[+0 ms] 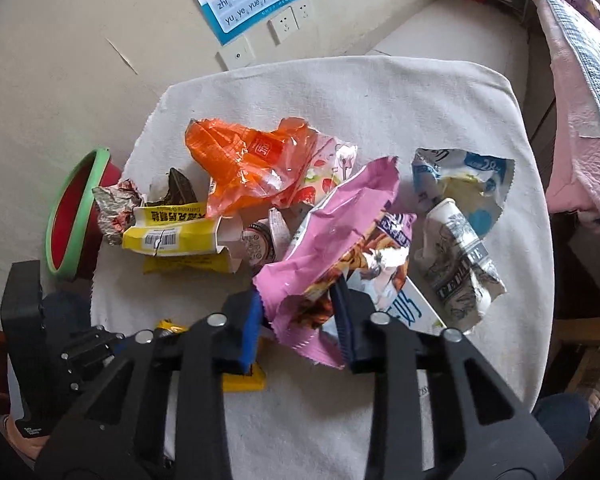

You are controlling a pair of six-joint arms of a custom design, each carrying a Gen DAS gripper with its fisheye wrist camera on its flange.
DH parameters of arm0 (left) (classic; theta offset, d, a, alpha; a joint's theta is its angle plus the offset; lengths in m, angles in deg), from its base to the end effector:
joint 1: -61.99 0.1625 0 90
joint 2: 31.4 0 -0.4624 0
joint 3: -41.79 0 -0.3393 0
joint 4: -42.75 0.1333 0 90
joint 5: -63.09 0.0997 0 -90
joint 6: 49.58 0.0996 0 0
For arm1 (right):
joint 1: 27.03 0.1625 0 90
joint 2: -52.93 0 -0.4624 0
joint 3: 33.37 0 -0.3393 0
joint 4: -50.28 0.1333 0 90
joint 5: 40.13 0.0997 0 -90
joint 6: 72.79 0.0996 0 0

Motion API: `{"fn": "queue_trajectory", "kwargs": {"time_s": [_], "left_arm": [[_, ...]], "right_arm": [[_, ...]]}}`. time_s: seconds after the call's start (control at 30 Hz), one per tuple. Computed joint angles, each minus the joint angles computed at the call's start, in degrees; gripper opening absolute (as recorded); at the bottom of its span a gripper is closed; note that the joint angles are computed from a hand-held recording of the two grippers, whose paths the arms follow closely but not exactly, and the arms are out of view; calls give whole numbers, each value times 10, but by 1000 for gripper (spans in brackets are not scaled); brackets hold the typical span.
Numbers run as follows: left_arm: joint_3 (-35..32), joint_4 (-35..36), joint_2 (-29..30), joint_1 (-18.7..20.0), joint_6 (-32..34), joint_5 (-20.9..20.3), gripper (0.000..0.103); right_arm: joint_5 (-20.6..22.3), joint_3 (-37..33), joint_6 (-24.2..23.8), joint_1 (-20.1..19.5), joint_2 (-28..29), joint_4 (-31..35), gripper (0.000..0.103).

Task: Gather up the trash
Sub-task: 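Carry both wrappers over the red bucket and open both tools to drop them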

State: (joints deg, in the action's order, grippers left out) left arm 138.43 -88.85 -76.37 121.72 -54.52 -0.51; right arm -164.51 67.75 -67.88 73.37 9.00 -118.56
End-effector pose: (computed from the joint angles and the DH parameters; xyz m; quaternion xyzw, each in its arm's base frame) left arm -0.1592 -0.6251 0.1179 0.2322 0.9418 0.0126 0.2427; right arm 0.1913 -0.6154 0.1585 -0.0105 -0.9399 0.2165 0.2638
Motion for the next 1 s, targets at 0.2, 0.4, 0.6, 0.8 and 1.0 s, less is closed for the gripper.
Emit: {"fn": "queue_trajectory", "kwargs": {"time_s": [0.2, 0.4, 0.6, 0.8, 1.0], "left_arm": [[6, -15, -9, -16, 9, 15, 22], [7, -21, -33, -33, 7, 30, 22], [10, -40, -61, -49, 16, 42, 22], [5, -58, -80, -56, 21, 40, 22], [-2, -67, -99, -55, 24, 48, 22]], "right_arm": [[-5, 27, -1, 14, -22, -21, 26], [-23, 39, -13, 40, -40, -40, 26], [-29, 27, -29, 70, -45, -45, 26], [-30, -1, -52, 95, -32, -43, 26], [-25, -34, -65, 110, -11, -28, 26]]}}
